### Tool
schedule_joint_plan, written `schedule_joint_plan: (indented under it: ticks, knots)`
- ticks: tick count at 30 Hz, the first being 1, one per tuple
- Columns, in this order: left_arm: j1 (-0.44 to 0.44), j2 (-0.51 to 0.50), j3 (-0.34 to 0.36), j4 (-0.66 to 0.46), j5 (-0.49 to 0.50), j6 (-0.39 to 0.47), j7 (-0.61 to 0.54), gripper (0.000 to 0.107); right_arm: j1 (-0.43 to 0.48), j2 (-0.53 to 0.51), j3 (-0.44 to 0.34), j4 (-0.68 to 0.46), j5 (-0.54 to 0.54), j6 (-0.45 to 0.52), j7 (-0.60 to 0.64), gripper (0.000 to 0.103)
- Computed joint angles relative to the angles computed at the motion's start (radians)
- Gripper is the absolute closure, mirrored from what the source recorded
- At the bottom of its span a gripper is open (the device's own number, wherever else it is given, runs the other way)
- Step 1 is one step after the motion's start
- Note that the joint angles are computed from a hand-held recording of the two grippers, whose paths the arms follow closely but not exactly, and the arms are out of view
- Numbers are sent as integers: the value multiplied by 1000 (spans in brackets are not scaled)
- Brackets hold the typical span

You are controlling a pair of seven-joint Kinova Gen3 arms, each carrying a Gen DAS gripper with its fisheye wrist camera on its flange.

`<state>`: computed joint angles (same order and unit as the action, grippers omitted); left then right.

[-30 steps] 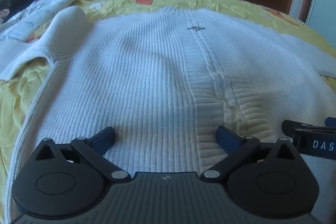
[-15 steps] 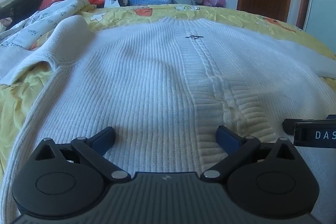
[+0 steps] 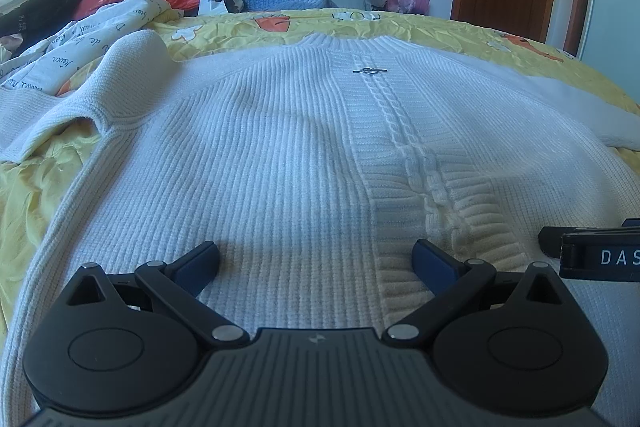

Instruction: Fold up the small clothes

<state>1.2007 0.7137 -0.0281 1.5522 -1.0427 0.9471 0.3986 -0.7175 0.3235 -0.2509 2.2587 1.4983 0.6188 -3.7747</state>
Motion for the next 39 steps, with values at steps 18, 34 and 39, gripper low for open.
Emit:
schedule_joint_plan:
  ticks: [18,34,39]
  knots:
    - [0,-1,2,4,-6,0,6,4,-5,-1,-7,8,19,15,-26,0]
    - [1,-2,3,7,-10,0,11,4,7,2,-37,30,72,43,-89,0]
    - [-1,-3,4,8,-10,-2,12,4,10,1,-38,32,78,40,-91,0]
